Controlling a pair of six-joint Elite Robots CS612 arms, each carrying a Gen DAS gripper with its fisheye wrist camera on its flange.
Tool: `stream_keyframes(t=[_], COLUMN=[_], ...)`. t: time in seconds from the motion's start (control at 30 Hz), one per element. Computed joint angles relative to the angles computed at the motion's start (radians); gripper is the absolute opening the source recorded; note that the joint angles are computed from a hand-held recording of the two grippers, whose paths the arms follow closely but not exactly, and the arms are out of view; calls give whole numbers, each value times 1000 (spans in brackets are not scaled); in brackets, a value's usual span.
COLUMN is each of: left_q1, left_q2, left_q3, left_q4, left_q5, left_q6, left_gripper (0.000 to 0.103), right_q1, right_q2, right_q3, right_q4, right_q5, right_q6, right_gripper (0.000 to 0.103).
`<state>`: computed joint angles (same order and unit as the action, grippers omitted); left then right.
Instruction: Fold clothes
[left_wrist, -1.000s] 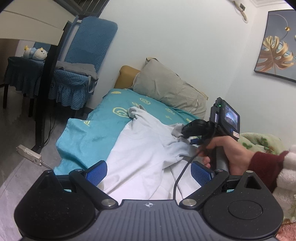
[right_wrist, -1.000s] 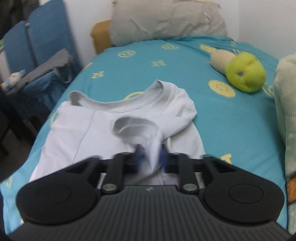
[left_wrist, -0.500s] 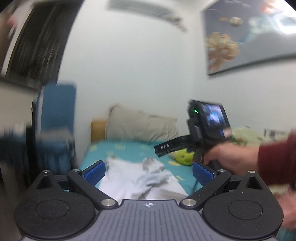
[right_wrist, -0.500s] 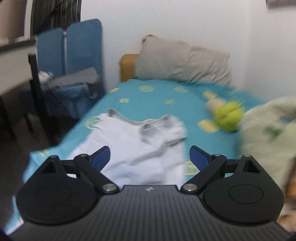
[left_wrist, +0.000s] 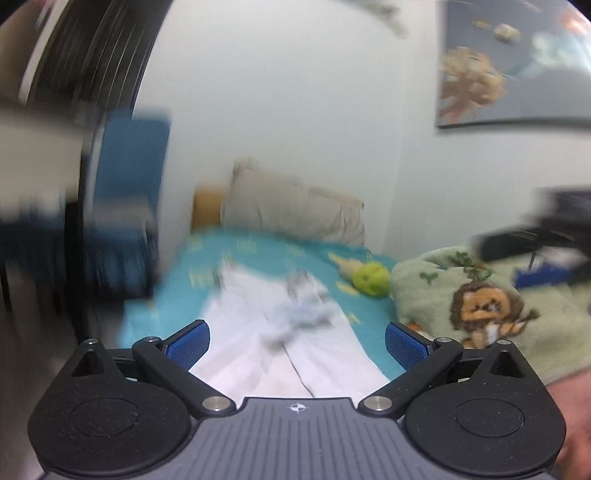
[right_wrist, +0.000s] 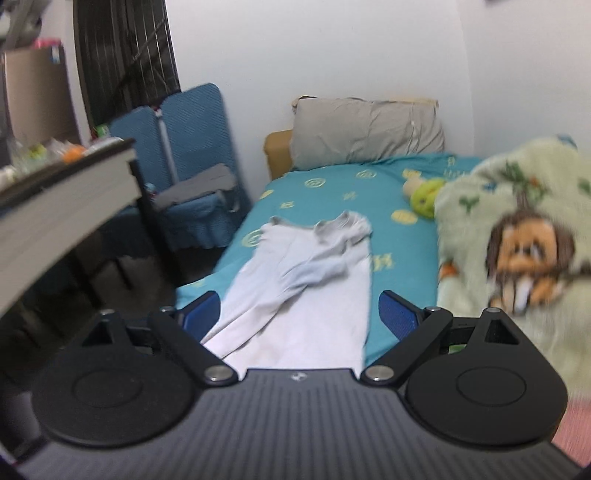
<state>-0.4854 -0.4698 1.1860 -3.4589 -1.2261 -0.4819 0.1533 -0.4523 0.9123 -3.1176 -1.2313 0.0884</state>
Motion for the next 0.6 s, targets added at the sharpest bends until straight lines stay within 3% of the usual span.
stream_keyframes(t=[0.07, 0.13, 0.23, 0.33, 0.47, 0.6], left_q1=[27, 45, 70, 111, 172, 230], left_q2=[-7, -11, -25, -50, -82, -105], left_q3=[-16, -26, -22, 4, 11, 69], left_q4=[141, 205, 234, 249, 361, 374], left_q5=[-73, -95, -112, -202, -317, -448], left_q6=[-111, -146, -171, -201, -131, -34], left_gripper=[102, 101, 101, 101, 100, 100], right_q1=[-6, -10, -19, -26, -36, -39], right_q2=[-18, -25, -24, -17, -7, 4], right_q3=[52, 75, 79, 69, 51, 30], right_q4=[-46, -47, -17, 9, 65, 106], right_q5=[11, 4, 1, 0, 38, 70], right_q6=[2, -4, 23, 82, 150, 173], right_gripper=[94, 94, 94, 94, 94, 94])
